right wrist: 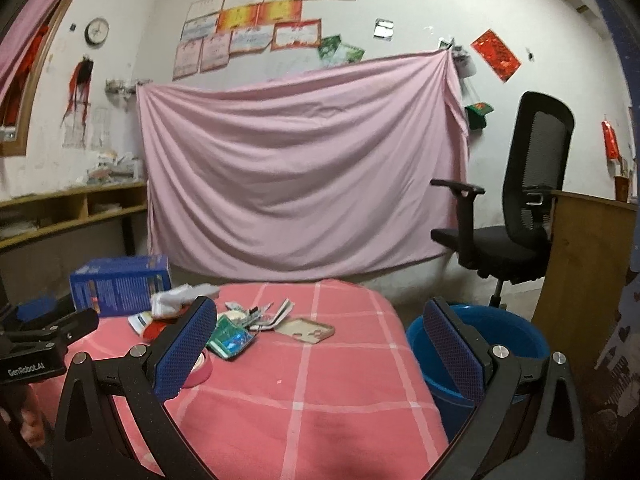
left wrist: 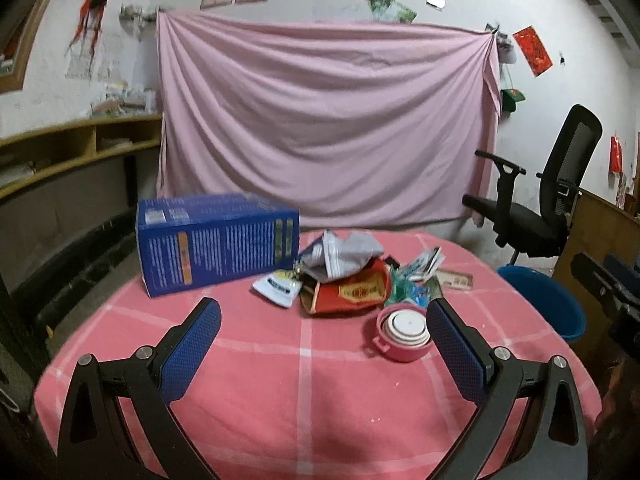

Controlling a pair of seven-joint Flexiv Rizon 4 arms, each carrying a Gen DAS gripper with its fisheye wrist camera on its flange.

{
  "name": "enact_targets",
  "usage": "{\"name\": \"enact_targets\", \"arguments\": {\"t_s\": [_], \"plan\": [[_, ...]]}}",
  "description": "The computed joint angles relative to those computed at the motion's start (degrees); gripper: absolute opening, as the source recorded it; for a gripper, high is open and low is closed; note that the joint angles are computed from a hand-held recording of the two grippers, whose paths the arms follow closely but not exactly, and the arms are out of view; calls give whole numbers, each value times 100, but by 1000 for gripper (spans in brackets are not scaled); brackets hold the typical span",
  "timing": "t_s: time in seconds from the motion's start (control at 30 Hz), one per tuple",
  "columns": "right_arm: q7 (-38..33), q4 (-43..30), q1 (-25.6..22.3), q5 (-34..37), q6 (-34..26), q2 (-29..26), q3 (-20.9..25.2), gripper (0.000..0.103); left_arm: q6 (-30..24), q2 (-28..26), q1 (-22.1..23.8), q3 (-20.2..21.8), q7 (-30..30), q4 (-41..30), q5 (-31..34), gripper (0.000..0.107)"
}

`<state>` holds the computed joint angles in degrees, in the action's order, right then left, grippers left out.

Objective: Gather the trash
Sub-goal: 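Reach the left tool to the pink-rimmed lid and grasp it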

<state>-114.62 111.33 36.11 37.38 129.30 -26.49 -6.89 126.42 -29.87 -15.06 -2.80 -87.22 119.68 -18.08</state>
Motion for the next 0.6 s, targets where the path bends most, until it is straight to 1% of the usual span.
{"name": "enact_targets", "arguments": {"t_s": [0.03, 0.13, 0.17, 0.2, 0.23, 0.3, 0.4, 0.47, 0.5, 0.6], "plan": [[-20, -22, 5, -6, -116, -6, -19, 103, -157, 19, 220, -163, -139, -13, 204, 100], [13, -52, 56, -56, -506, -11, -148, 103, -505, 56, 664, -483, -475, -60, 694, 98], [78, -45, 68, -105, -616, -15, -191, 103, -669, 58, 908, -677, -618, -99, 950, 94], [165, -26, 60, -197, -711, -14, -215, 103, -804, 59, 1069, -809, -723, -132, 1134, 89], [261, -5, 41, -315, -839, -5, -237, 103, -932, 63, 1191, -911, -807, -168, 1273, 86], [444, 22, 1, -536, -1044, -10, -286, 103, -1255, 49, 1589, -1288, -986, -240, 1617, 75], [623, 6, 99, -769, -1450, -9, -545, 103, -1771, -54, 2324, -2087, -1126, -369, 2041, 64], [776, -27, 55, -1003, -1733, -20, -604, 101, -2021, -157, 2750, -2595, -1104, -418, 2154, 63], [855, -54, -3, -1137, -1859, -33, -590, 100, -2102, -202, 2869, -2755, -1062, -446, 2154, 63], [1108, -138, -237, -1556, -2374, -44, -473, 97, -2339, -215, 2902, -2859, -815, -534, 2072, 63]]}}
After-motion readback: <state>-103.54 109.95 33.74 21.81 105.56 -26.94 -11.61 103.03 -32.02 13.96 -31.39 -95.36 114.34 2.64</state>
